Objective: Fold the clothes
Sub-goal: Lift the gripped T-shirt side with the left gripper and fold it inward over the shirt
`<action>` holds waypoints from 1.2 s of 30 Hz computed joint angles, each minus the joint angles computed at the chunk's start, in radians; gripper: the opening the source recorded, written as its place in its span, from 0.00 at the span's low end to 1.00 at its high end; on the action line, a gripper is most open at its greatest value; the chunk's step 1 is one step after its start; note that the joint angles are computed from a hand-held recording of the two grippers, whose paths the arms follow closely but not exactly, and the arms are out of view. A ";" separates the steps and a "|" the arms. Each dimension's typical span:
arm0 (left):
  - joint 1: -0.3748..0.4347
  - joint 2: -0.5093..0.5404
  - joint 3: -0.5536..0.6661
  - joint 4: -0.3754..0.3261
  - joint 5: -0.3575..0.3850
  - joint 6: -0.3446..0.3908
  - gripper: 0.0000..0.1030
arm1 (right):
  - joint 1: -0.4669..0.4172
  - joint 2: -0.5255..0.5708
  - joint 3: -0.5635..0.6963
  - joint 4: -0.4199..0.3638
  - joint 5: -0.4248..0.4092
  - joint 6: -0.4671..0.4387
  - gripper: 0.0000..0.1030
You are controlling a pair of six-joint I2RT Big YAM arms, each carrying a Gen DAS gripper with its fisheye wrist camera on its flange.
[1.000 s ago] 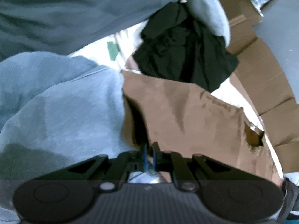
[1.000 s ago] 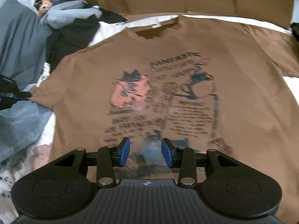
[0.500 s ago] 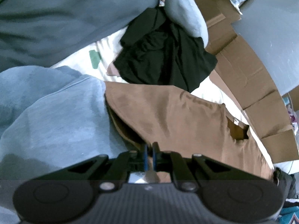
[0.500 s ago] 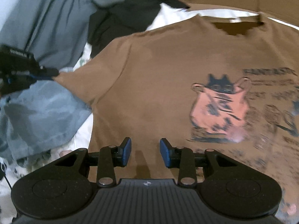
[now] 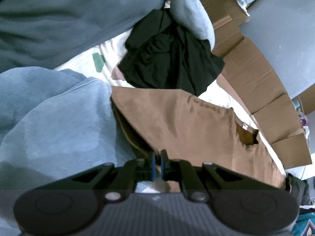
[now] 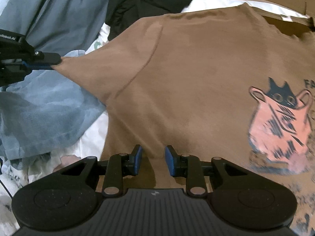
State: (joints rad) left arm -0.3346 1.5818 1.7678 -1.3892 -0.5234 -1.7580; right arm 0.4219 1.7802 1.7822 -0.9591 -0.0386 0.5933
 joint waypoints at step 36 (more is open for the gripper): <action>-0.027 0.081 0.090 -0.095 -0.040 -0.079 0.06 | 0.021 0.022 -0.016 0.151 -0.018 0.005 0.18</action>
